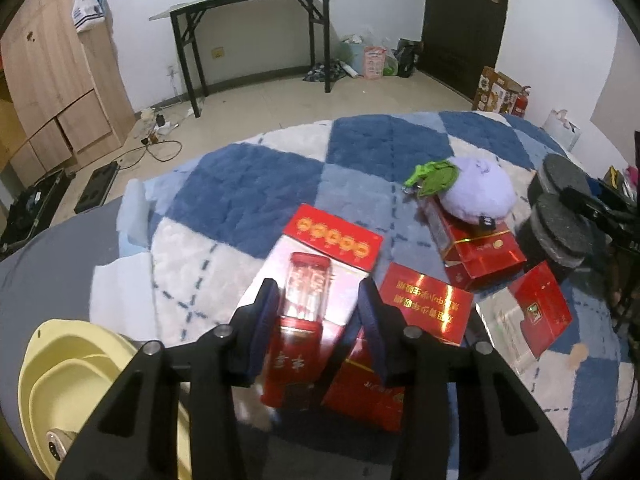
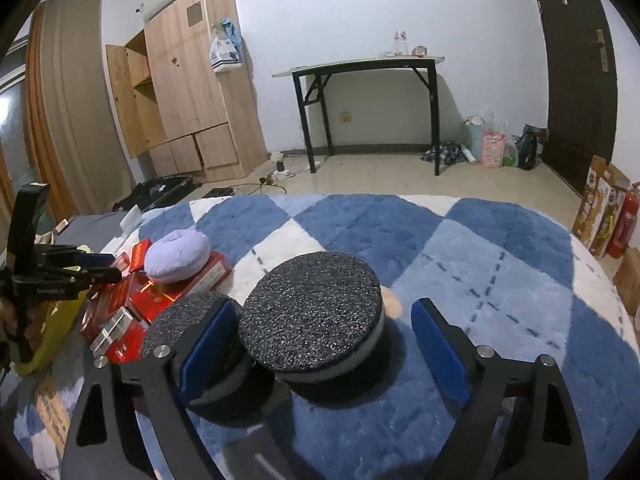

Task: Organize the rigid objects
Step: 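Grasp the black round sponge pad with the right tool while the left tool grasps the red tube container, then carry the sponge pad with the right tool while the left tool carries the red tube into the yellow tray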

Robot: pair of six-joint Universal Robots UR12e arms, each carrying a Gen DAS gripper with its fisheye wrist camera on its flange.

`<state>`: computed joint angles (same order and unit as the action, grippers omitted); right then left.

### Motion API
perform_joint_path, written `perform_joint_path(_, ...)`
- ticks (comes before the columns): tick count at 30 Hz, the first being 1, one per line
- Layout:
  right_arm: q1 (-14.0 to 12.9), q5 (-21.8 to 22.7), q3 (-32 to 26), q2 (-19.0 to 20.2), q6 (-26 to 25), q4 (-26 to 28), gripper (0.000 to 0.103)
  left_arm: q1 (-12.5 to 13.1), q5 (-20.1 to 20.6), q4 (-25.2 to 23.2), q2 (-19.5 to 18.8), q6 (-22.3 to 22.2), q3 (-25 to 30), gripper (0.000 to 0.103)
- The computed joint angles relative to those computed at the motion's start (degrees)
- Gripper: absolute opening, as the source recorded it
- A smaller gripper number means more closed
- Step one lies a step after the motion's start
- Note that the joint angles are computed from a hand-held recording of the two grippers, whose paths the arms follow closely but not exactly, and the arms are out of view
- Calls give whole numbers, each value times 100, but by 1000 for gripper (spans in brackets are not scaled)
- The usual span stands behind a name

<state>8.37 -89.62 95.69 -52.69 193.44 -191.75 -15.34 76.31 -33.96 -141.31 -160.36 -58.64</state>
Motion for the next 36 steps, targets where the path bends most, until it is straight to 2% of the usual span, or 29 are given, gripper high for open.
perform_joint_path(2,-4,38,-36,35,-33,0,83,-32,45,39,1,104,-18,30)
perform_joint_path(5,-42,169,-79,71,-22,39,74,-54,89,66,27,148,-54,27)
perform_joint_path(9,-86,191,-40,61,148,-60,71,-22,-48,-20,27,120,-27,27)
perform_joint_path(14,-51,-283,-8,50,210,-95,71,-36,-44,-112,-72,104,129,27)
perform_joint_path(17,12,-507,-112,95,111,121,72,-72,7,-41,-133,53,191,27)
perform_joint_path(19,81,-712,-193,110,43,348,72,-87,36,173,-105,43,87,26)
perform_joint_path(22,60,-615,-252,117,171,577,68,-56,-158,189,-8,-28,-26,24)
perform_joint_path(24,24,-490,-230,107,260,524,68,-44,-213,121,30,7,-49,24)
perform_joint_path(25,26,-507,-234,101,246,536,68,-52,-157,-7,32,100,-31,24)
perform_joint_path(29,40,-594,-260,104,196,591,68,-57,-115,110,34,77,-92,25)
perform_joint_path(32,2,-472,-252,108,254,608,69,-49,-79,60,104,-120,-167,33)
perform_joint_path(36,-1,-478,-246,105,249,609,69,-55,67,216,207,91,-390,34)
